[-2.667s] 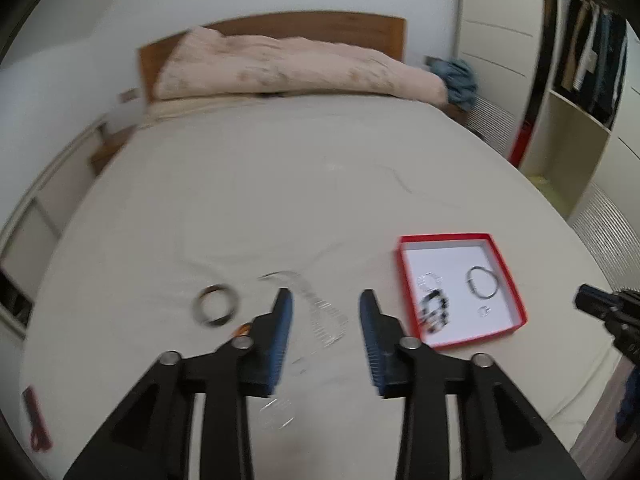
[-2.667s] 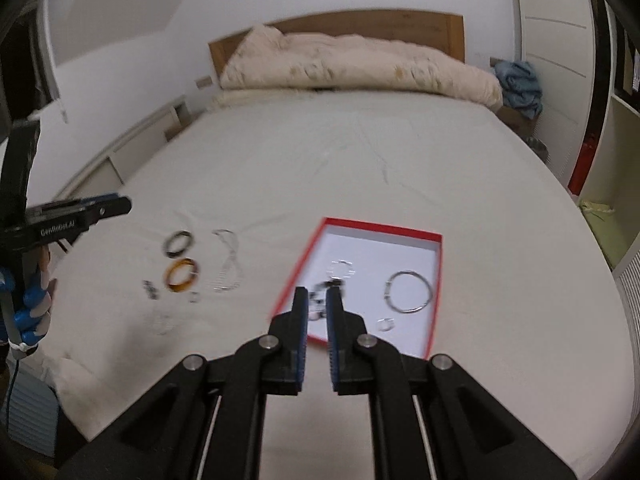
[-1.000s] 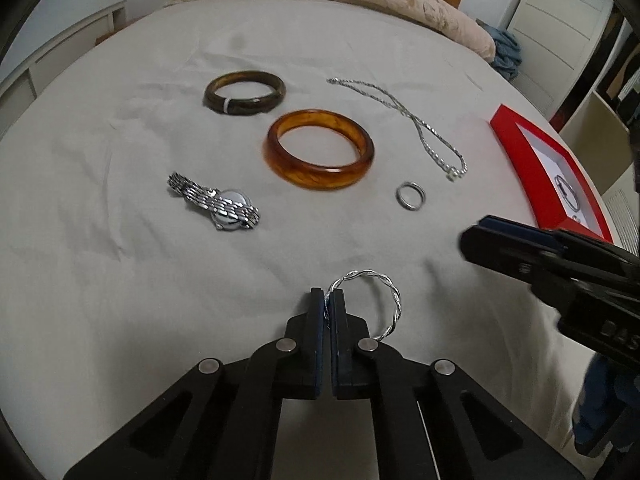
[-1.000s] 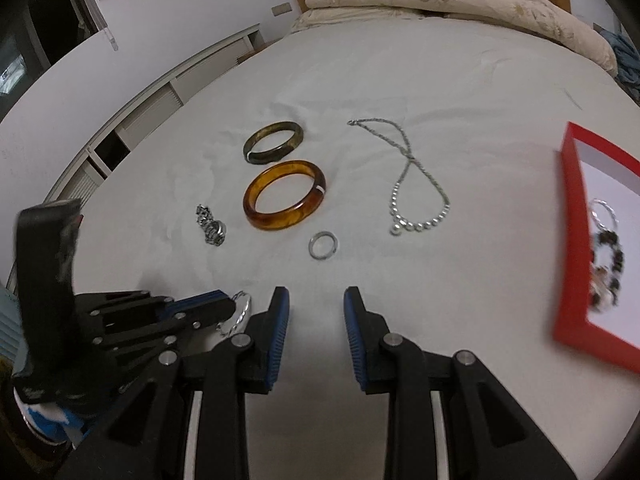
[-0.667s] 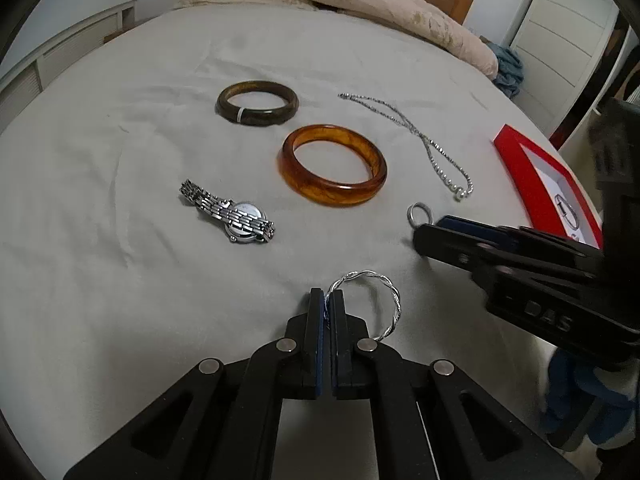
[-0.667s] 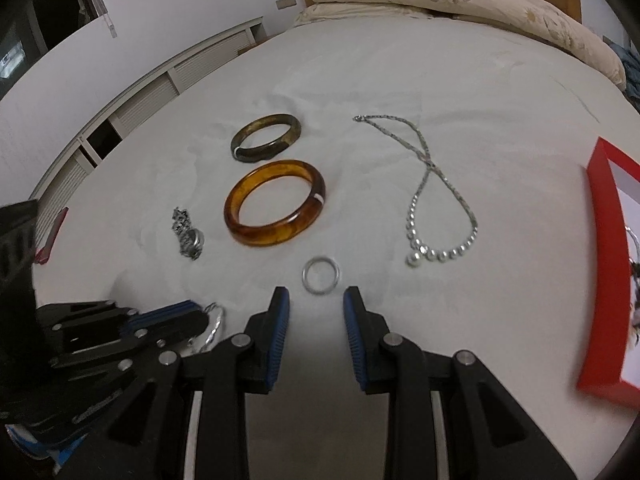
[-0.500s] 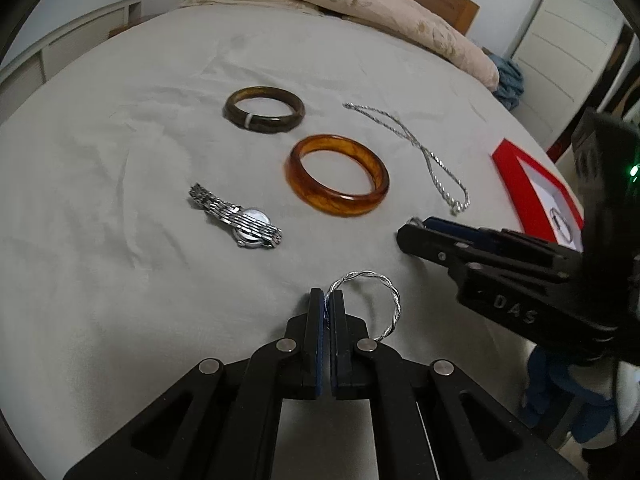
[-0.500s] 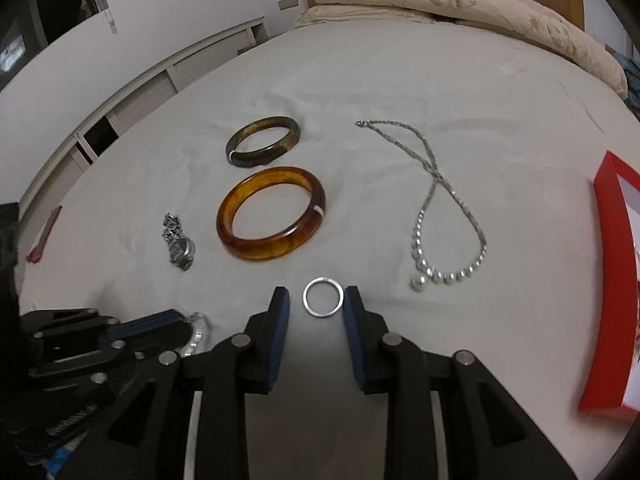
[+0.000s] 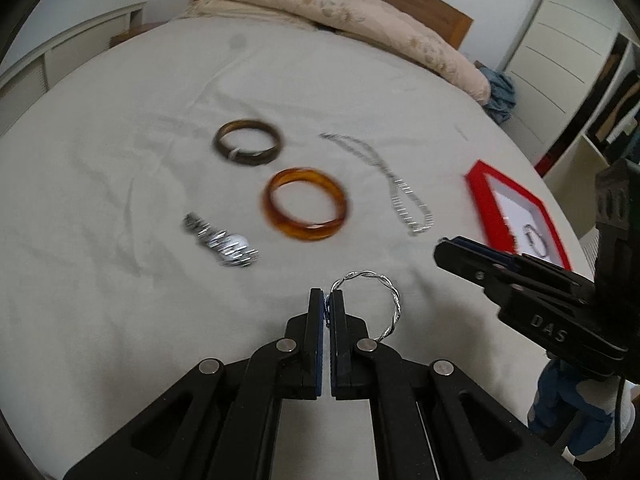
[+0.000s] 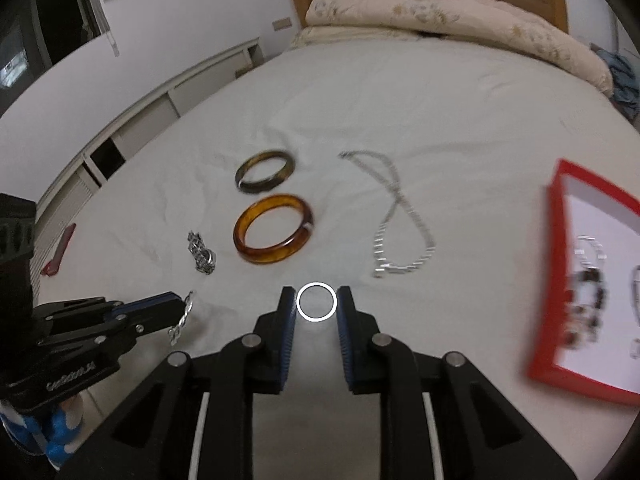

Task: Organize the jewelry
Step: 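Lower the twisted bangle and silver ring into the red box and open both tools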

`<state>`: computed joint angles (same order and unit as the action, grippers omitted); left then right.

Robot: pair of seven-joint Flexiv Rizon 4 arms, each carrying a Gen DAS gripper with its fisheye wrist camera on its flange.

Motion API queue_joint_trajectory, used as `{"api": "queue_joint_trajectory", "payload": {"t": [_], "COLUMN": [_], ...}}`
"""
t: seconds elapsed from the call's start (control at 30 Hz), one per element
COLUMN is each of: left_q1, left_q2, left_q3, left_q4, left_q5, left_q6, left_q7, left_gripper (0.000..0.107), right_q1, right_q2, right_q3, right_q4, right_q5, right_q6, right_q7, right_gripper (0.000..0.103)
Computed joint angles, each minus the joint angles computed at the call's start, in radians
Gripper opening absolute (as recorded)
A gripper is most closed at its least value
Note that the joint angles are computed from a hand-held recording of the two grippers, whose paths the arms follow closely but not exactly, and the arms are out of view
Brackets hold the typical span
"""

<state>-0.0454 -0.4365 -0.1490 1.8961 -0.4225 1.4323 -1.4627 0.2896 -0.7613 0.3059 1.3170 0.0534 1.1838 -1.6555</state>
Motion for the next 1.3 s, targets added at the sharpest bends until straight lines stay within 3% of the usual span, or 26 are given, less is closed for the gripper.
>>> {"api": "queue_joint_trajectory", "payload": {"t": [0.23,0.43,0.67,0.87,1.03,1.3], "left_q1": [-0.08,-0.173,-0.28,-0.329,-0.342,-0.337], "left_q2": [-0.052,-0.19,-0.41,-0.557,-0.613,-0.647], "left_q3": [-0.001,0.025,0.078,0.112,0.132,0.127], "left_q4": [-0.149,-0.409,-0.812,-1.081,-1.188,-1.265], "left_q5": [0.04,0.099,0.211,0.287,0.334,0.347], "left_q6": [-0.062,-0.179,-0.428,-0.634,-0.735,-0.802], "left_q7": [-0.029,-0.079,-0.117,-0.122,-0.124,-0.145], "left_gripper": [0.002,0.002,0.002,0.002,0.002,0.003], "right_q1": [-0.074,-0.148,-0.241,-0.266,-0.26,-0.242], "right_q2": [0.11,0.138,0.078,0.038,0.017,0.01], "right_q3": [-0.037,-0.088,-0.085,-0.086,-0.106,-0.132], "right_q4": [0.098,0.115,0.037,-0.023,-0.06,-0.09], "right_q5": [0.009,-0.009,0.007,0.029,0.038,0.03], "right_q6": [0.048,0.03,-0.101,-0.224,-0.279,-0.338], "right_q7": [0.013,0.023,-0.028,-0.111,-0.139,-0.149], "right_gripper": [0.019,0.019,0.019,0.019,0.019,0.02]}}
